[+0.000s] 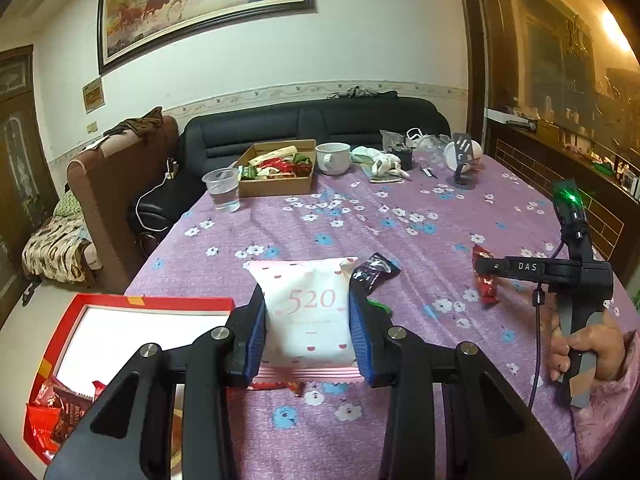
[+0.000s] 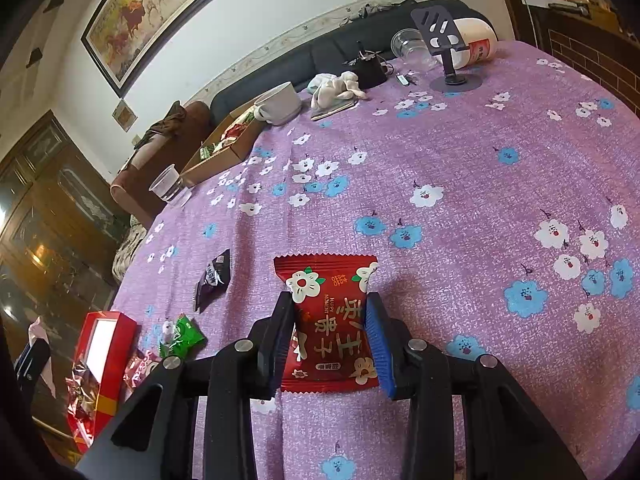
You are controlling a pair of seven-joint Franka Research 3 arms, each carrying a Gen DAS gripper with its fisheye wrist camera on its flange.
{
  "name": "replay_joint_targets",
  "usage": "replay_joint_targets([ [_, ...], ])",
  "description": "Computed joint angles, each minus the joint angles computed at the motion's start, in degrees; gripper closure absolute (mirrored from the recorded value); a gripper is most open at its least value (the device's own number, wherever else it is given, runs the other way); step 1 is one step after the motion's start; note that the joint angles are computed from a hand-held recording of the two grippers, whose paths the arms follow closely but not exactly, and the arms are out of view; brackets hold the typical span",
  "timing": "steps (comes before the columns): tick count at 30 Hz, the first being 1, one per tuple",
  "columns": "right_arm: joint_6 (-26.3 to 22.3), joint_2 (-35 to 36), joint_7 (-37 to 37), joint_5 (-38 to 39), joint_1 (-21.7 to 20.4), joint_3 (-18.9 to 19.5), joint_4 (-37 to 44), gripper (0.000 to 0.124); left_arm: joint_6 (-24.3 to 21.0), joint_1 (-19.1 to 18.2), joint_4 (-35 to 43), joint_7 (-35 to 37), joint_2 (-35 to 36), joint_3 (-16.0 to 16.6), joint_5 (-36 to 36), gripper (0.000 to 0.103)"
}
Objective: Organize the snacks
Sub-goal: 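Grasp the white pink-edged packet with the left gripper while the right gripper holds its packet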
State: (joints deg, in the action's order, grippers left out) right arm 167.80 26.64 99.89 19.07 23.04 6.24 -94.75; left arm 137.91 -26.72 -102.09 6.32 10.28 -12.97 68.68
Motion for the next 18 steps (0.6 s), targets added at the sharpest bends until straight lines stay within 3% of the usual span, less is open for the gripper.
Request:
replay_joint_targets([
  [18,2.8,0.2,5.6,-6.7,4.4,-5.2,-0.9,0.085,2.6,4.0,-8.8,-5.8,-6.8,-1.0,0.7,0.068],
])
